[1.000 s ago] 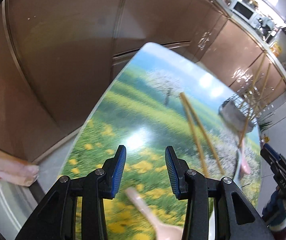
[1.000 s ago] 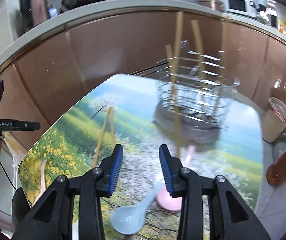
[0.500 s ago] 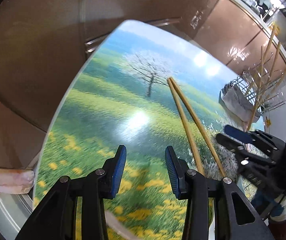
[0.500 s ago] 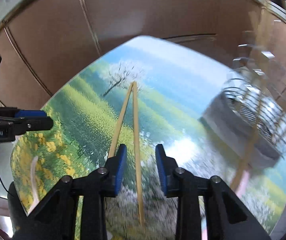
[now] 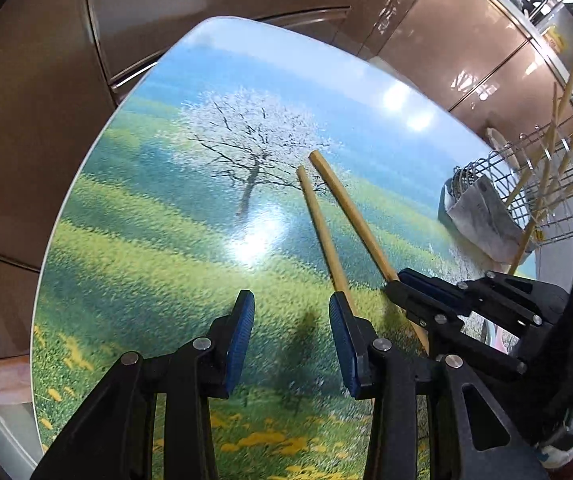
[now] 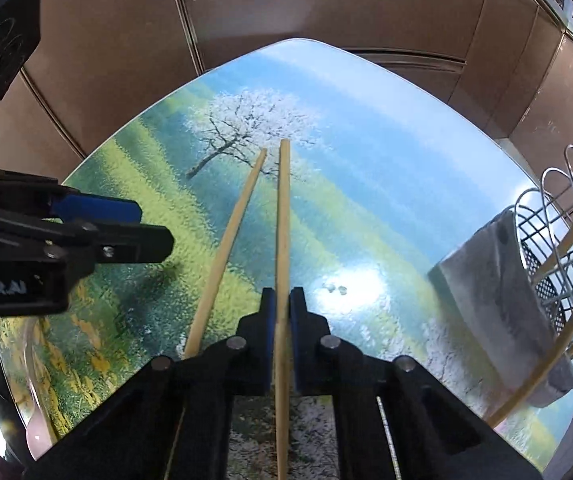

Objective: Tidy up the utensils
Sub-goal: 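Grasp a bamboo chopstick with the left tool while the right tool grasps another chopstick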

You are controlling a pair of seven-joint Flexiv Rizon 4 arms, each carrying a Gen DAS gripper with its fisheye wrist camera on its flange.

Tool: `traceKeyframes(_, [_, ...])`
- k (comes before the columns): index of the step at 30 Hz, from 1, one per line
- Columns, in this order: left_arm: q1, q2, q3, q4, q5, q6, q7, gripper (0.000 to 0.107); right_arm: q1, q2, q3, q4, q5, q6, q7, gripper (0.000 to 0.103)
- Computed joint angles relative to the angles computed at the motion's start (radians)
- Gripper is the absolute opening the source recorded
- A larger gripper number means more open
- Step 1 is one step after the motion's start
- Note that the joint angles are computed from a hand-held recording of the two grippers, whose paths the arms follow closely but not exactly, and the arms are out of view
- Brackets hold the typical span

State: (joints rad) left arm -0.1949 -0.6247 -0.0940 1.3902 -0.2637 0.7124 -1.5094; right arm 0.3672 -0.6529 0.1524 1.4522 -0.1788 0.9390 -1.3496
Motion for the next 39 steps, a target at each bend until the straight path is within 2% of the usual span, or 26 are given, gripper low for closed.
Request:
traceKeyframes(6, [-0.027,-0.044,0.006,-0.089,0.029,-0.097,-0.033,0.038,-0.018,0.024,-0.005,0.025,0.01,-0.014,0.013,0.007])
traceKeyframes(13, [-0.079,-0.081,0.035,-0.19,0.111,-0.197,-0.1,0.038,-0.041,0.054,0.011,0.056,0.032,-0.026,-0.014,0.007])
traceKeyframes(14, [-0.089,-0.084,0.04,-0.201,0.13,-0.208,-0.102,0.034,-0.043,0.055,0.014,0.056,0.036,-0.032,-0.019,0.007])
traceKeyframes(15, [-0.095,-0.084,0.043,-0.207,0.145,-0.212,-0.104,0.018,-0.044,0.056,0.015,0.057,0.039,-0.035,-0.023,0.007])
traceKeyframes(16, [-0.103,-0.087,0.05,-0.219,0.168,-0.224,-0.098,0.013,-0.045,0.058,0.017,0.057,0.042,-0.04,-0.027,0.007])
traceKeyframes(20, [-0.098,-0.094,0.059,-0.261,0.212,-0.297,-0.04,0.006,-0.05,0.069,0.025,0.065,0.059,-0.051,-0.046,0.007])
traceKeyframes(24, [-0.072,-0.079,0.074,-0.247,0.249,-0.308,0.031,0.007,-0.054,0.069,0.03,0.058,0.077,-0.066,-0.06,0.007])
traceKeyframes(32, [-0.037,-0.101,0.072,-0.303,0.243,-0.397,0.104,0.007,-0.03,-0.007,0.023,-0.104,0.074,-0.223,-0.092,0.008])
traceKeyframes(39, [-0.014,-0.162,0.068,-0.419,0.217,-0.507,0.144,0.008,-0.027,-0.124,0.024,-0.354,0.107,-0.435,-0.148,0.008])
